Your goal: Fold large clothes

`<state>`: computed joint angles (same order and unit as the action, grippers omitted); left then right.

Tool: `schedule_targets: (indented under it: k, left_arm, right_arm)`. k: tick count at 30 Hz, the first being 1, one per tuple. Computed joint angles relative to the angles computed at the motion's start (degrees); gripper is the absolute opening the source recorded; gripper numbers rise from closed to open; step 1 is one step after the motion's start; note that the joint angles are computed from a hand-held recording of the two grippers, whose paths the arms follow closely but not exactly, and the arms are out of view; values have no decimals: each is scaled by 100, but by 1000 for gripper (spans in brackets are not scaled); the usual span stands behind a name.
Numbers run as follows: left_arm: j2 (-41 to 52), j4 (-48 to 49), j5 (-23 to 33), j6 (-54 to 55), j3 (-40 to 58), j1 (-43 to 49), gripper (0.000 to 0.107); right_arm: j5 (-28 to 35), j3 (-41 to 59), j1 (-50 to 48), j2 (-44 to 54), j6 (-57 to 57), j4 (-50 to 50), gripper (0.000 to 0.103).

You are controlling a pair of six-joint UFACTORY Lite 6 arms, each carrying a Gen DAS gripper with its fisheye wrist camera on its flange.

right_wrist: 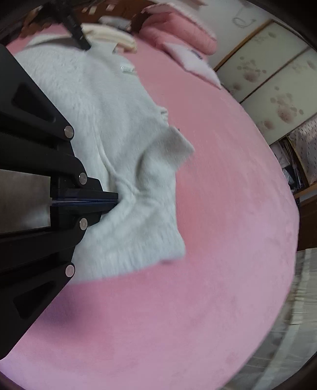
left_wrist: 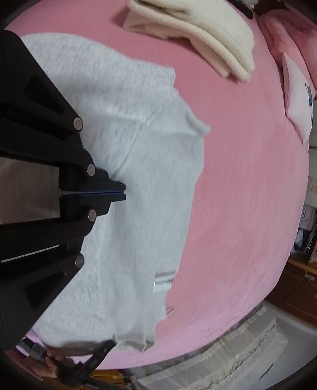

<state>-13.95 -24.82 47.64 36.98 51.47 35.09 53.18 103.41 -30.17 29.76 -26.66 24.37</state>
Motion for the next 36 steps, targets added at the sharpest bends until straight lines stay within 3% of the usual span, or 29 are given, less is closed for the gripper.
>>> schedule_targets:
  k: [4, 9, 11, 15, 17, 21, 25, 30, 34, 36]
  left_arm:
    - [383, 313, -462, 66, 32, 226, 1]
    - [595, 326, -747, 422, 50, 466, 1]
    - [595, 448, -644, 149, 183, 571, 1]
    - [116, 1954, -1093, -1264, 143, 435, 1]
    - [228, 1746, -568, -1030, 514, 665, 1]
    - [0, 429, 1212, 215, 1069, 1354, 4]
    - [-656, -21, 2849, 602, 888, 1447, 10]
    - [-2099, 61, 3549, 188, -379, 858, 10]
    - [-2979, 418, 3243, -685, -1413, 410, 11]
    - [-3277, 578, 3163, -1216, -1829, 520, 11]
  right_arm:
    - [41, 256, -245, 113, -174, -240, 0]
    - [-575, -314, 128, -292, 801, -911, 0]
    - [-905, -808, 590, -628, 1565, -1317, 0]
    - [-903, -1344, 435, -1344, 1638, -1012, 0]
    - [-800, -1551, 417, -1676, 1533, -806, 0]
    - [-217, -1719, 505, -2310, 1328, -262, 0]
    - [405, -2027, 984, -2796, 1106, 204, 0]
    - [724, -2620, 2135, -3325, 983, 281, 0]
    - [615, -3128, 3123, -3330, 1076, -153, 0]
    - [255, -3638, 3134, -3416, 787, 46, 0]
